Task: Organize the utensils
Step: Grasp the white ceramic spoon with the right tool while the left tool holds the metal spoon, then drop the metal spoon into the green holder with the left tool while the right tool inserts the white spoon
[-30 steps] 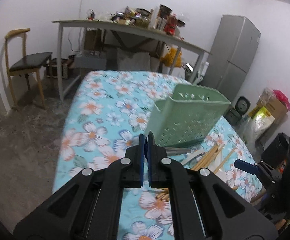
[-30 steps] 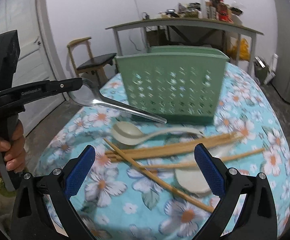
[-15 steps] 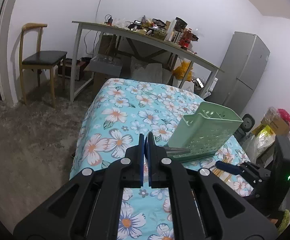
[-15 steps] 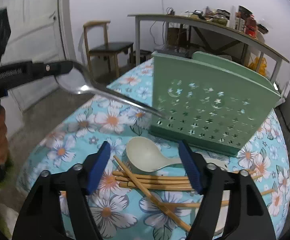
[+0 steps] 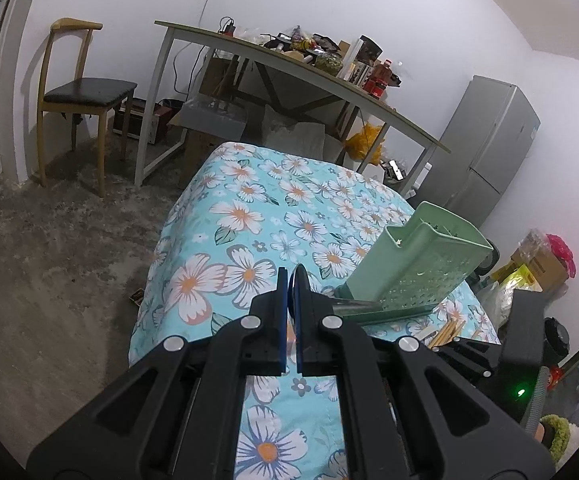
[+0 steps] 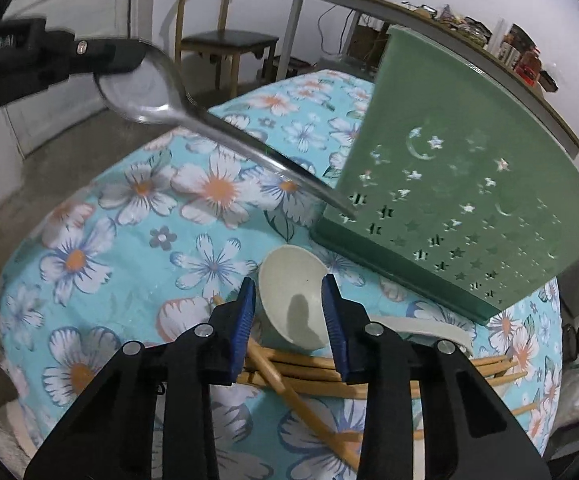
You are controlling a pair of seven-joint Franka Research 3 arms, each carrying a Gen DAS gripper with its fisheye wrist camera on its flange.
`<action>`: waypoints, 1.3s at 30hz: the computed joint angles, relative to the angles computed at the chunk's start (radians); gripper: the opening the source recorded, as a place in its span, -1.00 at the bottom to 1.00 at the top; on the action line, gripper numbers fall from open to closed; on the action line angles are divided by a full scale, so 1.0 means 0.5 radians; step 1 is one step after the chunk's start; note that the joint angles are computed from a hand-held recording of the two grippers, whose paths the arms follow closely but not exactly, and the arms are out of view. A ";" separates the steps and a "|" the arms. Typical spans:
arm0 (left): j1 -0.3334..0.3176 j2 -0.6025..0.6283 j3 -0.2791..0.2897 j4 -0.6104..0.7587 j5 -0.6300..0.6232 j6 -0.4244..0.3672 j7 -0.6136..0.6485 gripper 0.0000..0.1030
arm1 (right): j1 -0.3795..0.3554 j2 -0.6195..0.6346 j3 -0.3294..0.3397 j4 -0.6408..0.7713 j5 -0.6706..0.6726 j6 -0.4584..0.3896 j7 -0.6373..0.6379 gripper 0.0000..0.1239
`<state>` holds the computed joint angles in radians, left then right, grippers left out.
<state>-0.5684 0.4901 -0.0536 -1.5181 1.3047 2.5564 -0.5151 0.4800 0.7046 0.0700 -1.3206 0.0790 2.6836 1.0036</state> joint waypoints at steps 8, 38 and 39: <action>-0.012 -0.033 0.017 -0.028 0.131 0.020 -0.101 -0.96 | 0.050 0.049 -0.045 0.091 -0.060 -0.083 0.118 -0.83; -0.131 0.195 -0.055 0.733 -0.034 -0.495 1.042 -0.95 | -0.546 -0.455 0.433 -0.300 1.156 0.223 -0.544 -0.92; -0.144 0.244 -0.045 0.812 -0.087 -0.529 1.142 -0.95 | -0.556 -0.463 0.436 -0.297 1.202 0.225 -0.576 -0.92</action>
<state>-0.6404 0.6123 -0.0762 -1.1122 1.2610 2.2922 0.0561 0.2023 0.4728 0.2882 -1.4693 0.6799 2.7961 0.7158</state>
